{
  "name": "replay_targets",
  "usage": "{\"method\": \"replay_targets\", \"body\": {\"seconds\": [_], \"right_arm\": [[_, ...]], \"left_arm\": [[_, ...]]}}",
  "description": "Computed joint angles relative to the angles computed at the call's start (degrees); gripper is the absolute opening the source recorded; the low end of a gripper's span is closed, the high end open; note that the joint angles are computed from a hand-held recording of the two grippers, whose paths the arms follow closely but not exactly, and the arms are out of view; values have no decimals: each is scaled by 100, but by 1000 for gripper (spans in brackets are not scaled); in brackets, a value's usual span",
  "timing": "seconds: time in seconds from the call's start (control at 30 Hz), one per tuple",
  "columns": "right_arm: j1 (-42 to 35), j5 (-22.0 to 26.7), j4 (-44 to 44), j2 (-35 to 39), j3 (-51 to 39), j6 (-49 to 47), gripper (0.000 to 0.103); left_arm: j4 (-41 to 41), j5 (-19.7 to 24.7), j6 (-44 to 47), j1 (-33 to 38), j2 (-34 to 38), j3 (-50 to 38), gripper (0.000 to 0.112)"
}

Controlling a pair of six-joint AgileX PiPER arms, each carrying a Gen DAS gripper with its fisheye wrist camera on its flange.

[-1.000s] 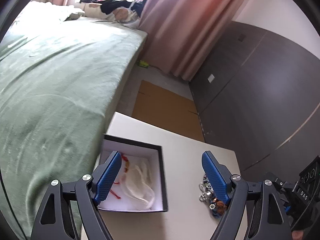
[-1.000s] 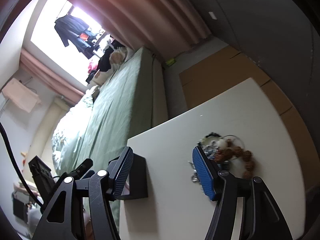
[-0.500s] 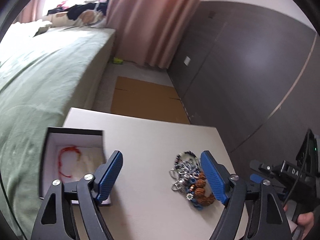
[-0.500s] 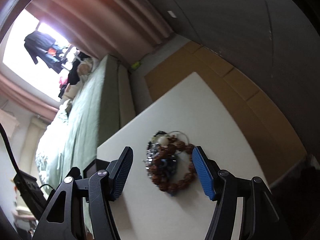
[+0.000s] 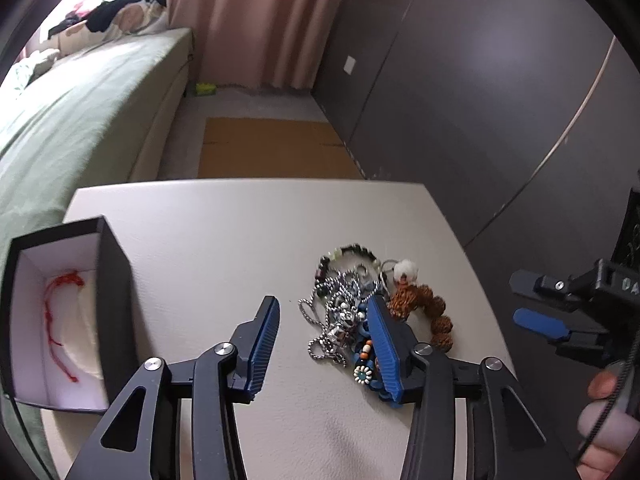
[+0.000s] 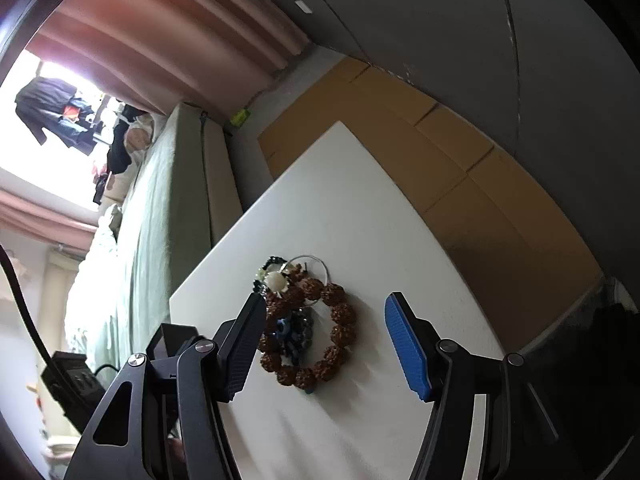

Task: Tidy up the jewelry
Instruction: 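Grasp the silver chain in the pile with the left tool and lift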

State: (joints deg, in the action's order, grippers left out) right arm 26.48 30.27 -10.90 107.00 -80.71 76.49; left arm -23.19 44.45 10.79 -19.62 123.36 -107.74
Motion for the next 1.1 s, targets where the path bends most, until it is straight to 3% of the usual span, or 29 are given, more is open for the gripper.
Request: {"method": "replay_targets", "body": {"seconds": [0.3, 0.6, 0.73, 0.87, 0.97, 1.1], "right_arm": [[-110, -85, 349, 4, 105, -261, 63], [-114, -58, 434, 56, 57, -343, 63], [-62, 24, 474, 164, -98, -432, 63], [-2, 154, 506, 296, -279, -522, 63], [19, 240, 560, 385, -382, -592, 63], [43, 329, 534, 453, -487, -566, 63]], "left_arm": [[92, 183, -185, -156, 579, -486, 43], [-1122, 247, 646, 134, 704, -363, 39], [-1680, 631, 901, 309, 884, -570, 27], [-1435, 810, 810, 278, 881, -699, 13], [-1353, 816, 807, 294, 796, -637, 13], [-1641, 494, 1082, 408, 427, -219, 13]]}}
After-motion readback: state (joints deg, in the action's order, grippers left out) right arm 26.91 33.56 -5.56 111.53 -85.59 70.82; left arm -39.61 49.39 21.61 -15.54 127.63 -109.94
